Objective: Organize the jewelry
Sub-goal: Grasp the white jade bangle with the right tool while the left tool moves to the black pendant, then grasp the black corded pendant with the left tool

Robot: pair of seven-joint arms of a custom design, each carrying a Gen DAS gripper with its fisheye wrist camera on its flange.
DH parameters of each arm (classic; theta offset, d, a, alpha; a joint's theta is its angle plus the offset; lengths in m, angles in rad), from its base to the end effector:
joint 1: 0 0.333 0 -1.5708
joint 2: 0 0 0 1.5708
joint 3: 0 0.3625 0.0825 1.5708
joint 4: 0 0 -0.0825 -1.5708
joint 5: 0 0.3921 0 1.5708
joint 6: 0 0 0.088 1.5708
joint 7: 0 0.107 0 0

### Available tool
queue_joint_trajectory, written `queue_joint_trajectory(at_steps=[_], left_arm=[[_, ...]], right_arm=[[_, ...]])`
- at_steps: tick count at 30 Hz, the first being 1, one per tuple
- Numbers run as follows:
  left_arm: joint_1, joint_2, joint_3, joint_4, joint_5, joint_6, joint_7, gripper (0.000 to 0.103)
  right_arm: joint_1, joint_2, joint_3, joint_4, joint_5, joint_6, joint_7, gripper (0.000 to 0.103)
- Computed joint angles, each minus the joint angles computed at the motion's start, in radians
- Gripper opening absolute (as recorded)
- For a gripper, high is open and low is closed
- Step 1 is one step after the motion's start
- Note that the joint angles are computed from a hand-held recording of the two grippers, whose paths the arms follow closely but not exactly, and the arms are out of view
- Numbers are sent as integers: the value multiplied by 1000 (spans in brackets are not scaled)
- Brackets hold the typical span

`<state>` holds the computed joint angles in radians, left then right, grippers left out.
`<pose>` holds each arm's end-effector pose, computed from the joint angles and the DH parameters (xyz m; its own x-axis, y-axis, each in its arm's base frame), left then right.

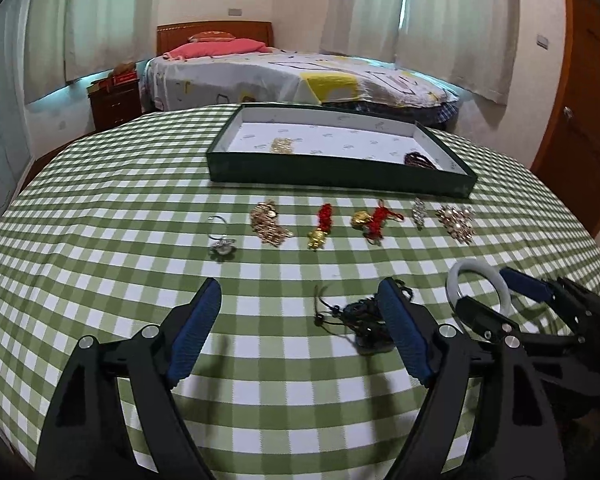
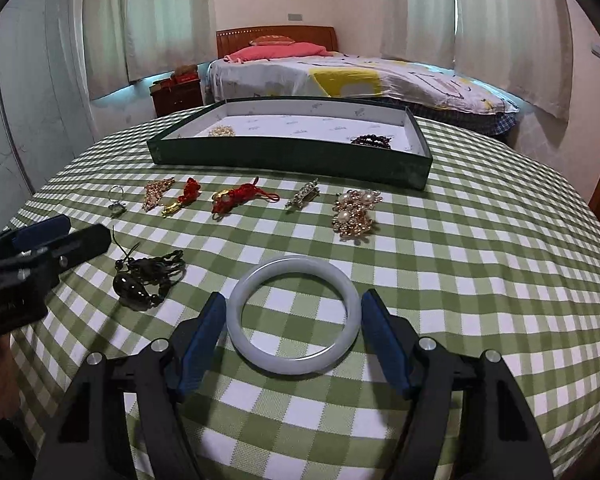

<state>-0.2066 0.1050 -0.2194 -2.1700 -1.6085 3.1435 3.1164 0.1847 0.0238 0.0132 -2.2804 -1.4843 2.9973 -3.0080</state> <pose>0.5395 -0.1451 0.4215 -0.3725 -0.9254 0.0695 -0.6200 0.1924 -0.7606 0.5055 0.1742 0.4175 -0.0567 -0.9962 -0.0664 -0.6693 0.0873 -0.7378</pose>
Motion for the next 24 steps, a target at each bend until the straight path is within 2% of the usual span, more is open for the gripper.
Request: queue_joint_trajectory(at_steps=[7,10,11,16,19,21,24], left_arm=[[4,-8,-15,-22,76,-38,-48,79],[3,-7,-24,-34,136,-44,-82,74],[3,-7,-27,-39,159,-48,-96,69],[14,5,-42,-53,291,-66,-195,56],[26,12,-46,-61,390,-90,-292,42],[49,12,-61,-56,361,-119,-266,33],[58,8,-65,-56,340,-137,-239,30]], right_arm=[[-16,-32,-4,-25,-36,-35,96,68],[-26,-32,-6,-28,-44,-22,120,68],[-27,-32,-6,-28,-45,-21,123,68],[-30,-27,-5,-25,-40,-15,118,68],[-30,-26,-5,-24,-41,-15,119,68],[-31,-26,-5,-24,-42,-15,120,68],[-31,-26,-5,-24,-42,-15,120,68]])
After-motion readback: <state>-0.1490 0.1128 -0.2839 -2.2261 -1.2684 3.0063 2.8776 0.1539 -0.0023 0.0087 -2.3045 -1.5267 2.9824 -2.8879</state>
